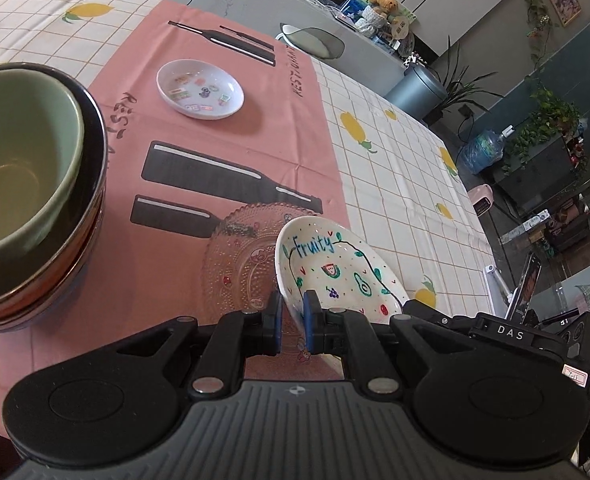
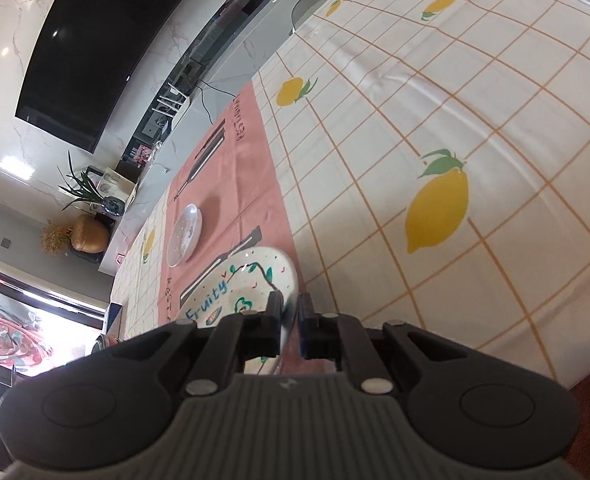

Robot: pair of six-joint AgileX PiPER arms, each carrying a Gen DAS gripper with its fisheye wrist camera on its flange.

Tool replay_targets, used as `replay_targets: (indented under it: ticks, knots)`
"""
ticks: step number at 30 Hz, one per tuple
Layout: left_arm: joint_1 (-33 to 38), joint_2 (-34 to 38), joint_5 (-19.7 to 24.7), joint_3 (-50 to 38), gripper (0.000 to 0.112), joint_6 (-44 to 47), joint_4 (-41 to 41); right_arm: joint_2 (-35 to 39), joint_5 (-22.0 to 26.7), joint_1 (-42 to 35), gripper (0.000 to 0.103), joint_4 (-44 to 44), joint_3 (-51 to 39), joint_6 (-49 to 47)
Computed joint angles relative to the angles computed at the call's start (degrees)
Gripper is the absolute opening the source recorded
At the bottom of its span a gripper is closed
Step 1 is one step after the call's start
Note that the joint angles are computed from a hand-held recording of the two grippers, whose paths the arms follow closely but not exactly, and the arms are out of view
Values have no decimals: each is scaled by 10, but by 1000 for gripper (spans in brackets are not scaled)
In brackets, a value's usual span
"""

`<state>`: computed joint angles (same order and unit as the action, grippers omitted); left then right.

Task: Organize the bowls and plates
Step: 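Carry the Fruity plate with both grippers over the glass plate, then lower the Fruity plate onto the glass plate with both grippers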

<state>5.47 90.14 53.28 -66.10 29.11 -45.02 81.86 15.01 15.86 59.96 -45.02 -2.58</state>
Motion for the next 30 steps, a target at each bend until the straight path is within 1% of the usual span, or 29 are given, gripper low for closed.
replay_targets:
  ticks: [3, 13, 18, 25, 30]
  knots:
    - [0, -3, -12, 10, 11, -1, 6, 7, -5, 9, 5, -22, -7, 21]
    - [14, -2, -14, 21, 12, -15, 25, 32, -8, 39, 5, -155, -45, 128]
    - [7, -1, -20, 22, 12, -22, 39, 35, -9, 44, 4, -195, -48, 169]
    - [-1, -4, -28, 22, 12, -28, 52, 39, -13, 46, 4, -194, -45, 173]
    - [-12, -5, -34, 20, 13, -36, 65, 38, -17, 49, 4, -213, -45, 194]
